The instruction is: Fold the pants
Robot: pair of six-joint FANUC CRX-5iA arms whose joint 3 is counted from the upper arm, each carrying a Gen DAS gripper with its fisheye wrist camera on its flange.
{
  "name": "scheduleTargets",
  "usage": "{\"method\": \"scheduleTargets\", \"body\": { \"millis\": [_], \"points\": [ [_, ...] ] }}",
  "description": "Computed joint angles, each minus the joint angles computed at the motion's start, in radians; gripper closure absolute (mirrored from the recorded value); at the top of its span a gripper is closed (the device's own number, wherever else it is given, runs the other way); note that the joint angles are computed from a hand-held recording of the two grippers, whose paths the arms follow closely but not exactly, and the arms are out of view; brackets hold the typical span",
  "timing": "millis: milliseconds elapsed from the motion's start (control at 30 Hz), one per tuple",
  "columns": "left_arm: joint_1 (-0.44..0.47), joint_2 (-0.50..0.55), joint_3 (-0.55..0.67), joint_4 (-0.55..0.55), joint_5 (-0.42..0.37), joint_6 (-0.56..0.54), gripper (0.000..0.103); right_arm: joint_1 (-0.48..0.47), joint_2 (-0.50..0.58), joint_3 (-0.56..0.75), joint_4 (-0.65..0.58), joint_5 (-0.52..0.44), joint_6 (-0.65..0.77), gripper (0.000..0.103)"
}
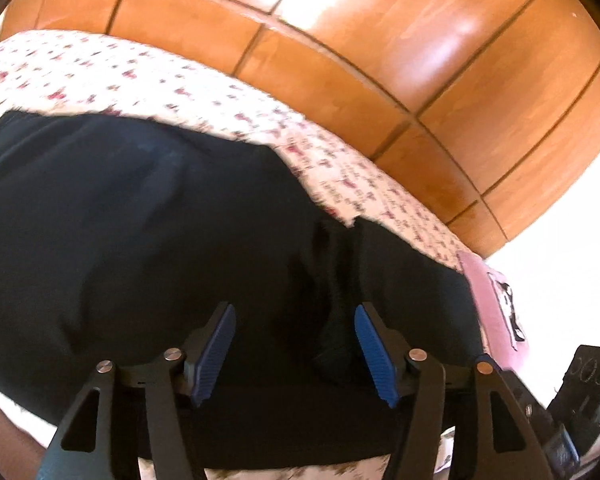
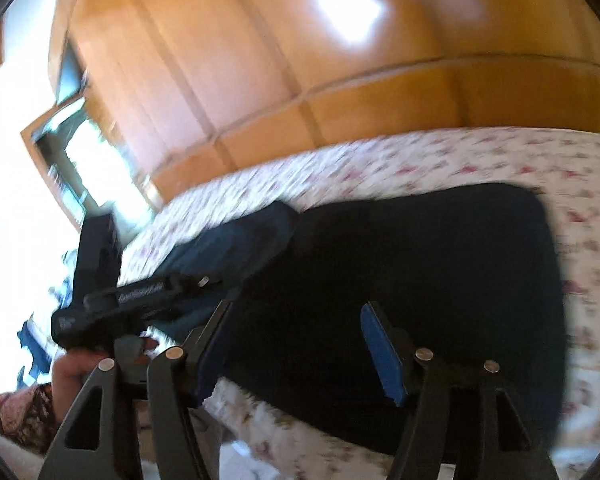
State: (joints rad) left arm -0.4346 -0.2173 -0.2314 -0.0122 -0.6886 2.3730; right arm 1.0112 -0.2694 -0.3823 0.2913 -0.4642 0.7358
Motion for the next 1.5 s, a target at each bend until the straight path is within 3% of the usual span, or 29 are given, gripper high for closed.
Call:
{"method": "scheduleTargets", "body": {
  "millis": [67, 100, 167, 200, 233, 267, 367, 433, 567, 667, 700, 800, 900, 1000, 1100, 1233, 1400, 1500],
  "points": [
    [-0.006, 0.027, 0.025, -0.001, 0.015, -0.024, 0.034, -0.022, -0.046, -0.083, 0.210, 0.000, -0.244, 0.045],
    [-0.003, 0.047, 0.036, 0.025, 0.018, -0.054, 0.033, -0.033, -0.053, -0.099, 0.258, -0.004, -0.304, 0.046],
    [0.011, 0.087, 0.039, 0.119, 0.025, -0.149, 0.035, -0.060, -0.054, -0.091, 0.233, -0.050, -0.316, 0.059],
    [0.004, 0.122, 0.075, 0.106, -0.013, -0.151, 0.043, -0.067, -0.051, -0.085, 0.216, -0.069, -0.315, 0.063],
    [-0.010, 0.150, 0.116, 0.067, -0.057, -0.130, 0.077, -0.074, -0.042, -0.074, 0.198, -0.089, -0.308, 0.070],
    [-0.016, 0.168, 0.132, 0.067, -0.075, -0.144, 0.083, -0.079, -0.034, -0.065, 0.175, -0.116, -0.299, 0.076],
    [-0.065, 0.172, 0.184, -0.037, -0.114, -0.078, 0.087, -0.104, -0.038, -0.061, 0.104, -0.134, -0.292, 0.083],
    [-0.096, 0.159, 0.208, -0.090, -0.141, -0.051, 0.088, -0.105, -0.045, -0.072, 0.125, -0.145, -0.316, 0.084],
    [-0.117, 0.120, 0.206, -0.155, -0.179, 0.011, 0.088, -0.114, -0.072, -0.083, 0.088, -0.114, -0.270, 0.081],
    [-0.085, 0.140, 0.171, -0.085, -0.193, -0.057, 0.087, -0.098, -0.067, -0.070, 0.080, -0.130, -0.219, 0.081],
    [-0.081, 0.137, 0.147, -0.079, -0.165, -0.059, 0.086, -0.092, -0.051, -0.064, 0.104, -0.150, -0.220, 0.082],
    [-0.088, 0.130, 0.134, -0.114, -0.135, -0.053, 0.075, -0.067, -0.004, -0.039, 0.145, -0.244, -0.195, 0.085],
    [-0.069, 0.096, 0.096, -0.085, -0.102, -0.046, 0.067, -0.071, -0.006, -0.049, 0.148, -0.240, -0.194, 0.085],
    [-0.065, 0.059, 0.089, -0.115, -0.121, 0.019, 0.062, -0.067, -0.016, -0.049, 0.145, -0.247, -0.212, 0.085],
    [-0.109, 0.012, 0.120, -0.280, -0.207, 0.162, 0.063, -0.050, -0.023, -0.051, 0.186, -0.248, -0.250, 0.081],
    [-0.121, -0.071, 0.103, -0.409, -0.277, 0.284, 0.063, -0.018, -0.002, -0.024, 0.220, -0.238, -0.216, 0.081],
    [-0.070, -0.160, 0.050, -0.454, -0.368, 0.410, 0.062, 0.001, 0.083, 0.083, 0.115, -0.228, -0.068, 0.081],
    [-0.044, -0.206, 0.024, -0.483, -0.460, 0.524, 0.055, 0.016, 0.137, 0.148, 0.067, -0.232, 0.006, 0.081]
  ]
}}
